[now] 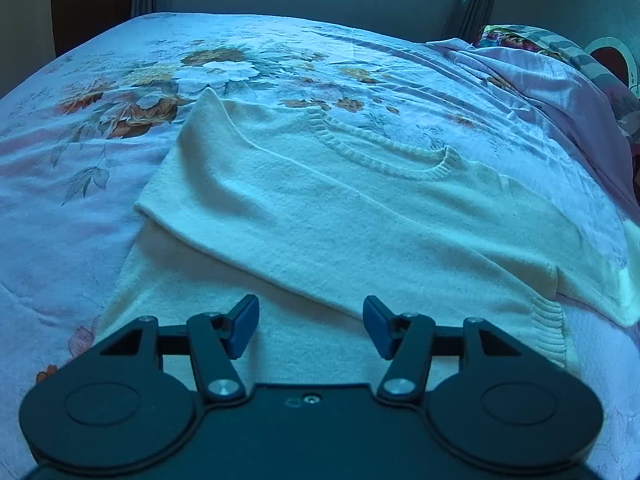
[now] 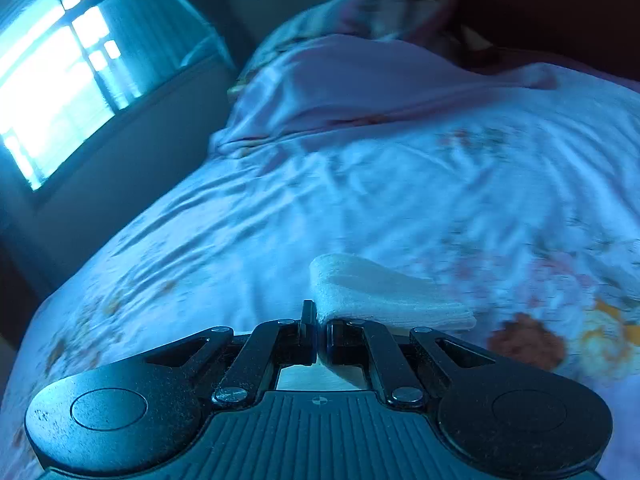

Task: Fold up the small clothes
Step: 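Close the right gripper on the other sleeve cuff, then fold the held sleeve across the sweater body and open the right gripper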

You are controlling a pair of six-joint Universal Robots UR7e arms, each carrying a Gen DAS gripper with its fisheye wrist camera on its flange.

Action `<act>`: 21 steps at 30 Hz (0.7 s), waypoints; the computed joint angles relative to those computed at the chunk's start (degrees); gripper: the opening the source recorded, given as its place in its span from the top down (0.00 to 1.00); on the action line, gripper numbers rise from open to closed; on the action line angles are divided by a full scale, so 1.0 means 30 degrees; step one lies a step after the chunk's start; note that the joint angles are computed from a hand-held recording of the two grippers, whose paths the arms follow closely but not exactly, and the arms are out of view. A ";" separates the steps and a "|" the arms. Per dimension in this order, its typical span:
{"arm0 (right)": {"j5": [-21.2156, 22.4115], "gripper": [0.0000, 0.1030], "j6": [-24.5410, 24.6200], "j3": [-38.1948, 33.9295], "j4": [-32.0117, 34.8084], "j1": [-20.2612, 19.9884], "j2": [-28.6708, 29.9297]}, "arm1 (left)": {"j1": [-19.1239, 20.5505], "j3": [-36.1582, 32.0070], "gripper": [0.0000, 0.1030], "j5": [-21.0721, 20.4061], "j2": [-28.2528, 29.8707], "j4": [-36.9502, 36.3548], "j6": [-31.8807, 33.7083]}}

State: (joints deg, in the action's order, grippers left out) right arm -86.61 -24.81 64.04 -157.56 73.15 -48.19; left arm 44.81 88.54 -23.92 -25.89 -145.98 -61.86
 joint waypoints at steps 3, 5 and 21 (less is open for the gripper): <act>0.2045 0.97 -0.1034 0.2339 0.0595 0.0837 -0.0875 | -0.0050 0.0736 0.47 0.0242 -0.0591 0.0290 -0.0878; 0.3005 0.97 -0.1907 0.3998 0.1240 0.1313 -0.1630 | -0.0075 0.1429 0.47 0.0324 -0.1114 0.0336 -0.1542; 0.2406 0.47 -0.8338 1.0672 0.4300 0.1646 -0.4009 | 0.0214 0.4006 0.47 -0.1780 -0.2085 -0.6066 0.1298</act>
State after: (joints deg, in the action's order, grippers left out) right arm -79.39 -49.82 96.06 -144.65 78.09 -60.22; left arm 45.45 100.55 -29.26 -32.14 -164.18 -57.96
